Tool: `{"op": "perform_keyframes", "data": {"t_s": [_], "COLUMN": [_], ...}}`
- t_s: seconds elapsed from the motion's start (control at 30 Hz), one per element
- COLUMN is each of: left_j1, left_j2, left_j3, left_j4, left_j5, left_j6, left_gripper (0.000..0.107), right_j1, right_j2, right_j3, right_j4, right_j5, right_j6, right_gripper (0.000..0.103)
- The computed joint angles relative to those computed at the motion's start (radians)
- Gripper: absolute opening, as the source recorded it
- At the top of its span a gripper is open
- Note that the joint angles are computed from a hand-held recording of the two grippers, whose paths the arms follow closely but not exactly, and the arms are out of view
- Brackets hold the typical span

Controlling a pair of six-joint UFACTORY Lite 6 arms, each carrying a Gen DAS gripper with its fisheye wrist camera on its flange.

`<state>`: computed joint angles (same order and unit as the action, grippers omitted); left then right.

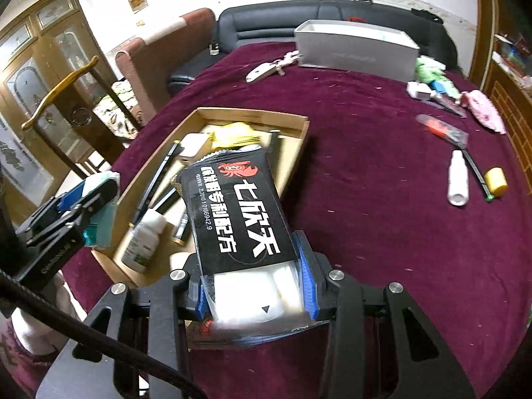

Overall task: Organize objects
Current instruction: 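Carry the tissue packet and snack packet over the tray with both grippers, then lower both packets into the tray and open both grippers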

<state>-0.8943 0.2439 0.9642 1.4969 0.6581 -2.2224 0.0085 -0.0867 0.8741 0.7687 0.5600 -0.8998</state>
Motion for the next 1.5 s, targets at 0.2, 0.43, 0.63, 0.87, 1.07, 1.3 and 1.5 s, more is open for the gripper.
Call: {"op": "perform_keyframes", "data": {"t_s": [0.2,0.43,0.63,0.87,1.07,1.3,1.5], "left_j1": [0.069,0.098,0.117,0.131,0.156,0.159,0.167], "left_j2": [0.057,0.118,0.212,0.288,0.290,0.289,0.288], "left_j3": [0.015,0.050,0.152,0.235,0.241,0.240,0.237], "left_j4": [0.014,0.049,0.027,-0.010,-0.038,-0.038,-0.034], "left_j5": [-0.062,-0.123,-0.157,-0.176,-0.210,-0.213,-0.223], "left_j6": [0.007,-0.017,0.038,0.107,0.132,0.119,0.108], "left_gripper": [0.041,0.041,0.041,0.041,0.041,0.043,0.046], "right_j1": [0.086,0.148,0.149,0.146,0.165,0.160,0.150], "right_j2": [0.128,0.280,0.406,0.452,0.511,0.518,0.513], "right_j3": [0.079,0.169,0.255,0.307,0.362,0.360,0.344], "right_j4": [0.036,0.059,0.093,0.094,0.074,0.090,0.125], "right_j5": [-0.002,-0.001,0.021,0.012,0.004,0.002,0.009], "right_j6": [0.043,0.088,0.107,0.116,0.142,0.109,0.087], "right_gripper": [0.040,0.041,0.041,0.041,0.041,0.042,0.047]}}
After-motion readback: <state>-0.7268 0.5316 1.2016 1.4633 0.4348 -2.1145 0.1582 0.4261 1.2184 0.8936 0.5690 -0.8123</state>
